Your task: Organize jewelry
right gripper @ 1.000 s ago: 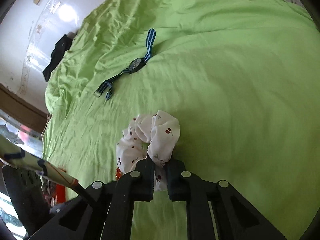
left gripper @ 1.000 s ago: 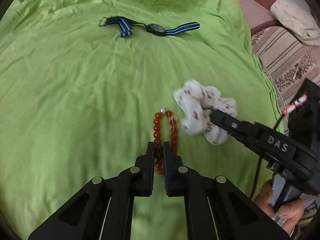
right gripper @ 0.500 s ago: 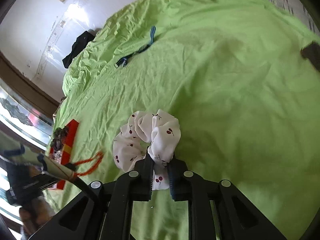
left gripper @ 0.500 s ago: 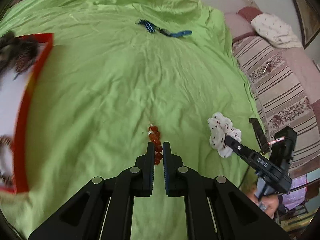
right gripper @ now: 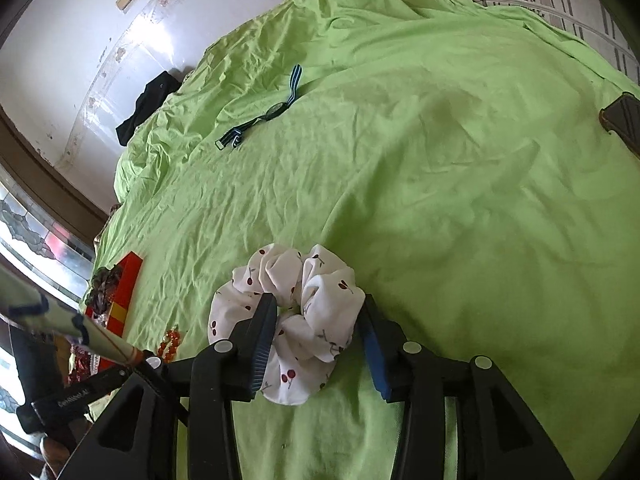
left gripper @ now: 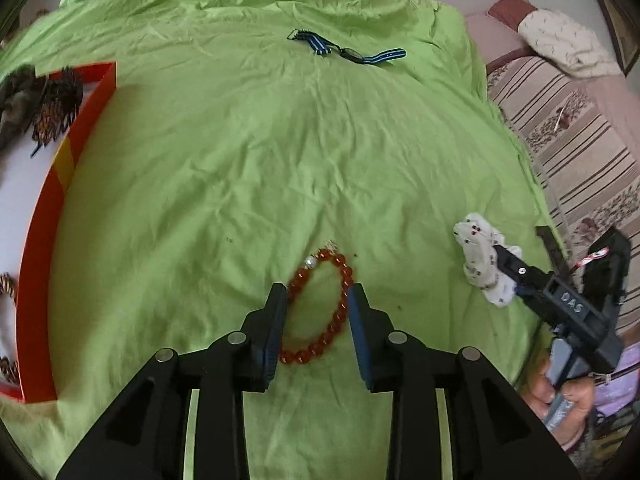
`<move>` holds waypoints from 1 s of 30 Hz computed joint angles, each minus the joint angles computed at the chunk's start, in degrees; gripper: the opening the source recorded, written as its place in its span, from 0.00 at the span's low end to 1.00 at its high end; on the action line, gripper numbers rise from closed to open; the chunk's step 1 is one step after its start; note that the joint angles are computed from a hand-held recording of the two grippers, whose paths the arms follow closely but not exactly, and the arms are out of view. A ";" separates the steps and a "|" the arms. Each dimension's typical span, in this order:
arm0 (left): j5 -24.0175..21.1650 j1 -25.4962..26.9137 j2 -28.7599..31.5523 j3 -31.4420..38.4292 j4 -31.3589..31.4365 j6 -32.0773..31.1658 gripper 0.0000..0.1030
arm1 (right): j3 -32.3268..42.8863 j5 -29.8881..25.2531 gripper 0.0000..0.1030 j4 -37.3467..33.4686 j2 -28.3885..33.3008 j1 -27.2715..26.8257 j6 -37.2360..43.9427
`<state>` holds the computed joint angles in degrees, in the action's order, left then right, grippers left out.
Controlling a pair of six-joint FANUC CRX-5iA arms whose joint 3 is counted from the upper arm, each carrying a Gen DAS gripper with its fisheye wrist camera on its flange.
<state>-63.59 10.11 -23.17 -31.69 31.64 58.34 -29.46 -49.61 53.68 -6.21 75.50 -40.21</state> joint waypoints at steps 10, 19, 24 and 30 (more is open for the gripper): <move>0.67 -2.27 -0.26 1.95 -6.72 3.12 0.07 | 3.93 -0.88 0.24 -2.08 3.76 -0.22 8.29; -3.22 1.62 -8.47 1.02 -2.74 0.78 0.07 | 6.41 -8.69 0.11 -1.99 4.83 3.59 9.47; -5.45 4.85 -15.15 0.86 -0.66 -3.56 0.07 | 8.49 -13.36 0.11 -0.17 5.15 6.69 8.96; -10.19 11.55 -21.67 0.52 4.01 -10.03 0.07 | 12.17 -16.99 0.11 1.99 6.59 11.20 9.33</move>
